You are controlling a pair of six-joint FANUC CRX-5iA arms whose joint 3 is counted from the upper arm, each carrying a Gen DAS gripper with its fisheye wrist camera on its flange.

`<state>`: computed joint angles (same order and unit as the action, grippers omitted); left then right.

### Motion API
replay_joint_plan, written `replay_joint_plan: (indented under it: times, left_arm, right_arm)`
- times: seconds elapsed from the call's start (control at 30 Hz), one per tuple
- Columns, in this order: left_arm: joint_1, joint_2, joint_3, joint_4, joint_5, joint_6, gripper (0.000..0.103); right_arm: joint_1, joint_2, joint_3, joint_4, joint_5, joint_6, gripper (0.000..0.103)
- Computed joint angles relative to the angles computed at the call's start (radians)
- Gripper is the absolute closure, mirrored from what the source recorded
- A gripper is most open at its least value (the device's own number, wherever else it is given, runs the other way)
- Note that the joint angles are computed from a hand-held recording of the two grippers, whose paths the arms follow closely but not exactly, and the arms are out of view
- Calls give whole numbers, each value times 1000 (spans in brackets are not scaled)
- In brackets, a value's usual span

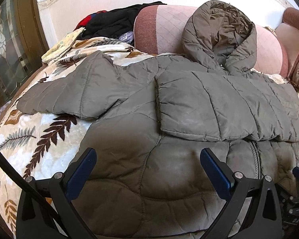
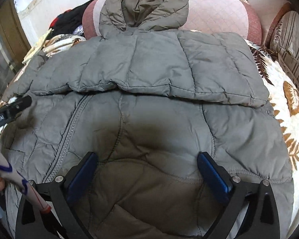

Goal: Fold large clothes

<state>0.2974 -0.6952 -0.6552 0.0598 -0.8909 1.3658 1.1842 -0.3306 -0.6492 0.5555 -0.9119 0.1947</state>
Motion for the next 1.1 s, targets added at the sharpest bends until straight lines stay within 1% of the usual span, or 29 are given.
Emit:
replay_joint_plan:
  times: [0.07, 0.33, 0.57, 0.8, 0.9, 1.0, 1.03, 1.1]
  left_arm:
    - [-8, 7, 3, -13, 1, 13, 0]
    - [-58, 48, 23, -74, 6, 69, 0]
    - [-27, 47, 8, -32, 6, 38, 0]
    - [-13, 42, -1, -18, 14, 15, 0]
    - [-13, 40, -1, -18, 13, 21, 0]
    - [-13, 39, 0, -18, 11, 24, 0]
    - [-13, 38, -1, -18, 11, 23, 0]
    - [-11, 38, -1, -18, 12, 21, 0]
  right_arm:
    - [-9, -6, -3, -12, 16, 4, 0]
    - [-7, 5, 5, -11, 4, 14, 0]
    - [0, 31, 24, -6, -22, 26, 0]
    - [10, 16, 12, 14, -20, -6, 0]
    - [13, -32, -17, 39, 31, -66, 0]
    - [0, -92, -61, 71, 125, -149, 1]
    - [-6, -119, -88, 106, 169, -195, 1]
    - [-16, -149, -119, 145, 223, -256, 3]
